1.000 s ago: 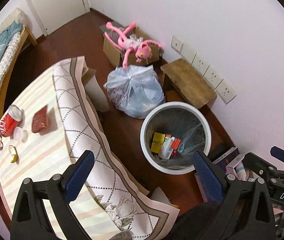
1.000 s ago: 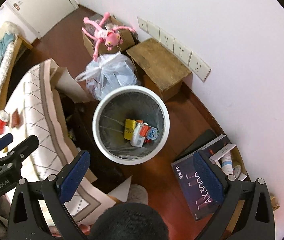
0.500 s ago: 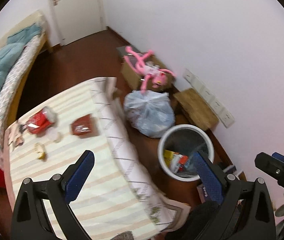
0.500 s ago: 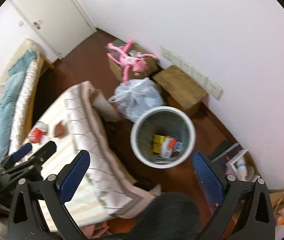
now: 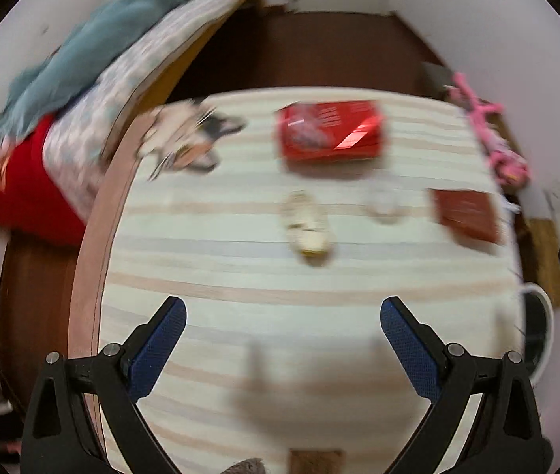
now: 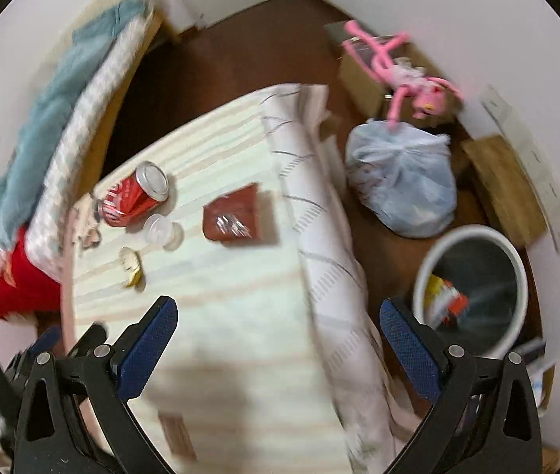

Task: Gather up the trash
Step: 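Grasp the bread crust with the left tool while the right tool grasps the red wrapper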

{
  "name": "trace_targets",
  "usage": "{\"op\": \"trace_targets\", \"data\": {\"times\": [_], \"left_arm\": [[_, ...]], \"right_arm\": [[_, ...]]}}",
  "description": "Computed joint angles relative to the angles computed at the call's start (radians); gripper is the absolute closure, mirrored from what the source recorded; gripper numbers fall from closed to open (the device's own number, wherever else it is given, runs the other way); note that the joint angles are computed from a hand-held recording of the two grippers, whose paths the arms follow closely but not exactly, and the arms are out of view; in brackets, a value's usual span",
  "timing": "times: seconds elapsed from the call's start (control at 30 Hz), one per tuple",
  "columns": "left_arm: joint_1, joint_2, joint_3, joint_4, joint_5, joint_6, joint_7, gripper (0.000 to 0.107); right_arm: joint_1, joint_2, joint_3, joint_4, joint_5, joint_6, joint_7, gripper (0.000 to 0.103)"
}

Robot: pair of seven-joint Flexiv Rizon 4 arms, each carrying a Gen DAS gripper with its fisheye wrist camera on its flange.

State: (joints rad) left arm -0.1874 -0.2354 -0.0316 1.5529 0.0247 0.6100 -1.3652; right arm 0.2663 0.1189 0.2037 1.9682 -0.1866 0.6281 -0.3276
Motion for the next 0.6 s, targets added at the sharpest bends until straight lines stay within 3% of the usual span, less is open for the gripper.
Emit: {"op": "trace_targets", "data": {"times": [0.2, 0.4, 0.43, 0.5, 0.57, 0.6], "left_arm": [[0.020, -0.097, 0.009, -0.094, -0.018, -0.067, -0.054, 0.006], [0.030, -0.173, -0.005, -0.173, -0.092, -0.148, -0.080, 0.007], [0.029, -0.184, -0.008, -0.185, -0.100, -0.162, -0.077, 0.007], [0.023, -0.216, -0.018, -0.216, -0.112, -0.186, -0.067, 0.007], [0.009, -0.240, -0.020, -0.240, -0.106, -0.194, -0.057, 0.009], [0.001, -0.250, -0.019, -0.248, -0.096, -0.185, -0.051, 0.020]], "right_arm": [[0.002, -0.217, -0.054, -0.133, 0.005, -0.027, -0.104, 0.000], [0.013, -0.334, -0.067, -0.205, 0.002, -0.044, -0.148, 0.000], [0.019, -0.347, -0.069, -0.213, -0.012, -0.051, -0.150, 0.004], [0.029, -0.360, -0.069, -0.223, -0.027, -0.083, -0.153, 0.022], [0.038, -0.352, -0.071, -0.203, -0.063, -0.074, -0.140, 0.029], [0.039, -0.344, -0.070, -0.193, -0.069, -0.072, -0.136, 0.030]]}}
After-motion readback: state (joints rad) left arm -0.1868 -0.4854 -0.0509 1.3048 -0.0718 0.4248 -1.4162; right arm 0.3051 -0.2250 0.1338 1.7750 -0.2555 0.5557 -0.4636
